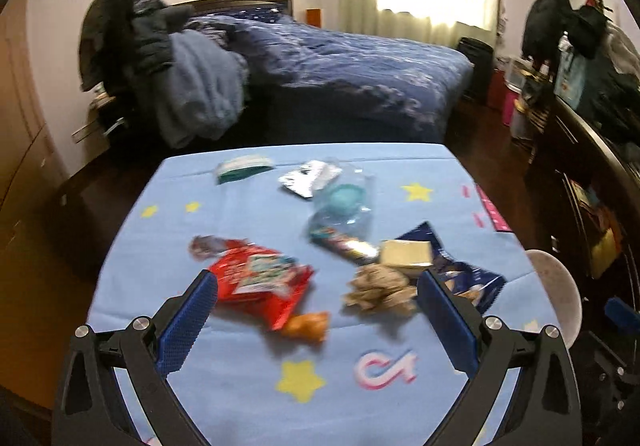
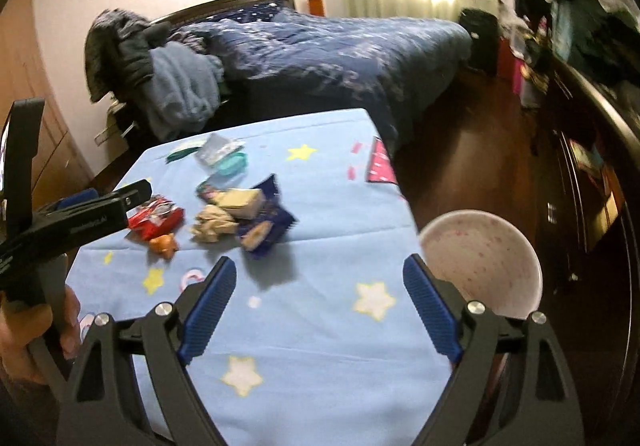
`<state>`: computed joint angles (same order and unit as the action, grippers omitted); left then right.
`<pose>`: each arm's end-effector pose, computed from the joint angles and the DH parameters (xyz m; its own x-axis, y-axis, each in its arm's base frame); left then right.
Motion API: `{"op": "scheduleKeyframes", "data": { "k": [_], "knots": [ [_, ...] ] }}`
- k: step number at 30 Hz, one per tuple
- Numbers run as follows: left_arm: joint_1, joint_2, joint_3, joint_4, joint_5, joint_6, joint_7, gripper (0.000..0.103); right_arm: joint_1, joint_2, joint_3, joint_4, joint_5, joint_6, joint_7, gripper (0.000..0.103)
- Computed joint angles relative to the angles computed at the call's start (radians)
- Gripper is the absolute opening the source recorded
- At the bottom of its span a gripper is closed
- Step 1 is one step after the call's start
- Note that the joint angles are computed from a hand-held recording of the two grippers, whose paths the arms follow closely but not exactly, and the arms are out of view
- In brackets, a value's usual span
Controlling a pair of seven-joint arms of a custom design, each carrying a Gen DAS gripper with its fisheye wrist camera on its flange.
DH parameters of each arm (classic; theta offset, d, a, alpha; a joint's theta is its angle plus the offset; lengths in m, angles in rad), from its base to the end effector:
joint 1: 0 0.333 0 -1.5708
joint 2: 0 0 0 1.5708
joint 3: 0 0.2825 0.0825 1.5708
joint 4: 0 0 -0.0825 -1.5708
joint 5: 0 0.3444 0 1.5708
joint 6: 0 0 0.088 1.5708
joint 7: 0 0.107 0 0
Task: Collect trash
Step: 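Return both tools over the table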
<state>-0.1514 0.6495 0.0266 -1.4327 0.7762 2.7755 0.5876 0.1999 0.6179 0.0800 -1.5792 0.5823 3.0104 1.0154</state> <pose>0.6971 -0.1230 0.3741 0.2162 -0.9762 -0.0160 -0.6621 -0.1346 -0.7372 0.6762 0.1405 0.3602 0.2969 -0.9484 -0.1113 -0.6628 -0.1208 -0.7390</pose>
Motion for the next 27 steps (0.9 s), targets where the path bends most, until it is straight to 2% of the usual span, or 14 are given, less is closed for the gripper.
{"op": "scheduleKeyframes", "data": {
  "k": [3, 5, 9, 15, 20, 27],
  "knots": [
    [-0.033, -0.079, 0.062, -0.107, 0.091, 0.033, -0.114, 0.099, 0.034, -0.001, -0.011, 0.005, -0.02, -0.005, 0.016, 0.087],
    [-0.039, -0.138, 0.079, -0.174, 0.154, 0.049, -0.185, 0.099, 0.054, 0.003, -0.024, 0.02, -0.036, -0.028, 0.042, 0.087],
    [-0.028, -0.232, 0.086, -0.269, 0.271, 0.079, -0.321, 0.099, 0.135, -0.004, -0.092, 0.014, -0.103, -0.002, 0.122, 0.087],
    [0.002, -0.298, 0.067, -0.316, 0.41, 0.046, -0.459, 0.099, 0.169, 0.0, -0.109, 0.021, -0.155, 0.008, 0.166, 0.087],
    [0.051, -0.297, 0.026, -0.317, 0.434, 0.043, -0.483, 0.099, 0.183, 0.016, -0.124, 0.041, -0.189, -0.003, 0.193, 0.087],
    [0.084, -0.23, -0.004, -0.261, 0.343, 0.026, -0.392, 0.099, 0.193, 0.053, -0.15, 0.092, -0.229, -0.037, 0.245, 0.087]
  ]
}}
